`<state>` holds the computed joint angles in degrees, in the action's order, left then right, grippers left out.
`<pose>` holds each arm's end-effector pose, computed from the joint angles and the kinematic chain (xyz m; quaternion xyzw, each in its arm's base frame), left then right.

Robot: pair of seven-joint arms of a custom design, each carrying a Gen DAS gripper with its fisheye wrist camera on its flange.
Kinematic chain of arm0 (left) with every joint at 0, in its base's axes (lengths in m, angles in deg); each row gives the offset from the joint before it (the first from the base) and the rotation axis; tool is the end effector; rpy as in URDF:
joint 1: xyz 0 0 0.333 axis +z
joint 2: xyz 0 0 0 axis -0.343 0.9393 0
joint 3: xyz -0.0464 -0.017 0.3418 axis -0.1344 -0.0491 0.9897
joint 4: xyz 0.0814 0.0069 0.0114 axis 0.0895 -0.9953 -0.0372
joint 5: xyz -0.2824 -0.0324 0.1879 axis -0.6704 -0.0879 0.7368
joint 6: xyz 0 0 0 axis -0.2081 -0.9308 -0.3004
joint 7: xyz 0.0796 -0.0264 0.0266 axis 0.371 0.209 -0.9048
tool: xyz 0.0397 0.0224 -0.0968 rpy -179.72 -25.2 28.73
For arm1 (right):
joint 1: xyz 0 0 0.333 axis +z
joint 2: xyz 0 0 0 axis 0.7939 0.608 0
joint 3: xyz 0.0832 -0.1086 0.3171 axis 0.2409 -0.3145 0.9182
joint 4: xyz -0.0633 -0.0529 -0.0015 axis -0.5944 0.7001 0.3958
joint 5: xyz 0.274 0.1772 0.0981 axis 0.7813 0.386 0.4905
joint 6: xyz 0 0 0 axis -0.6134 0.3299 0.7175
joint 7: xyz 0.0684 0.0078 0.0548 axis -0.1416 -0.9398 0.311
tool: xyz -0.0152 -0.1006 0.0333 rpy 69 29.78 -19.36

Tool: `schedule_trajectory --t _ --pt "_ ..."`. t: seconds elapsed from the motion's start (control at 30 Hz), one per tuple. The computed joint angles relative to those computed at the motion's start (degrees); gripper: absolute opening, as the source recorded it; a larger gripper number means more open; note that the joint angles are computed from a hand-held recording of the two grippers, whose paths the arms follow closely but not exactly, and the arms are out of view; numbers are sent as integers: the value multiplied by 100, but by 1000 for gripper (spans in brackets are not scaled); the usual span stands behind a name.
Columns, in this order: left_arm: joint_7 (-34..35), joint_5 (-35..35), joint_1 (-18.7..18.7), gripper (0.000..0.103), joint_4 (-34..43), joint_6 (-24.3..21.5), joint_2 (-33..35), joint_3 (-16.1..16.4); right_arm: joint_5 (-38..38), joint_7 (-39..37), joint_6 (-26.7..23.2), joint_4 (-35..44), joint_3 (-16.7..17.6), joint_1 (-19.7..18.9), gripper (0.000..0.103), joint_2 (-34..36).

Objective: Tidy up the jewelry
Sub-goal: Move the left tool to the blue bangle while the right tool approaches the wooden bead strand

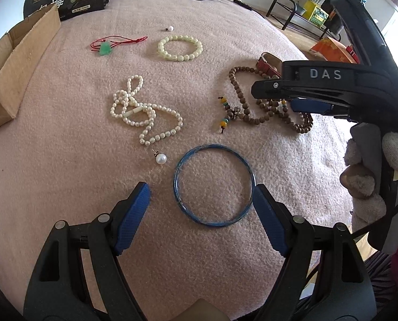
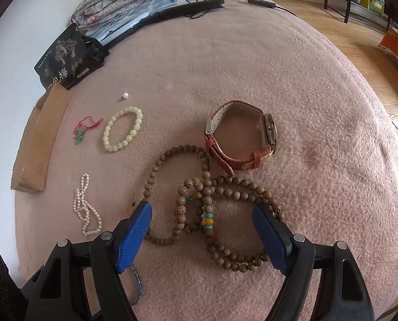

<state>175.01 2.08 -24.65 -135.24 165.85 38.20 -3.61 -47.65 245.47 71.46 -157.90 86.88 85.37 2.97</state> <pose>0.6190 -0.2262 0.3697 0.3754 -0.8962 0.2358 0.0169 0.5564 0.3555 0.4059 -0.4382 0.8781 -0.0862 0.1720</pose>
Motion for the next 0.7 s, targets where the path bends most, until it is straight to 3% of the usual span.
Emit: schedule_trajectory --t 0.17,0.47,0.7 --pt "34 110 -105 86 -202 410 -32 5 -6 -193 -435 409 -4 26 81 230" --pt "-37 384 -223 94 -439 981 -14 -35 -3 -341 -683 651 -18 50 81 374" --pt "-213 853 -316 94 -794 1513 -113 -6 -40 -623 -1355 1296 -41 146 78 713"
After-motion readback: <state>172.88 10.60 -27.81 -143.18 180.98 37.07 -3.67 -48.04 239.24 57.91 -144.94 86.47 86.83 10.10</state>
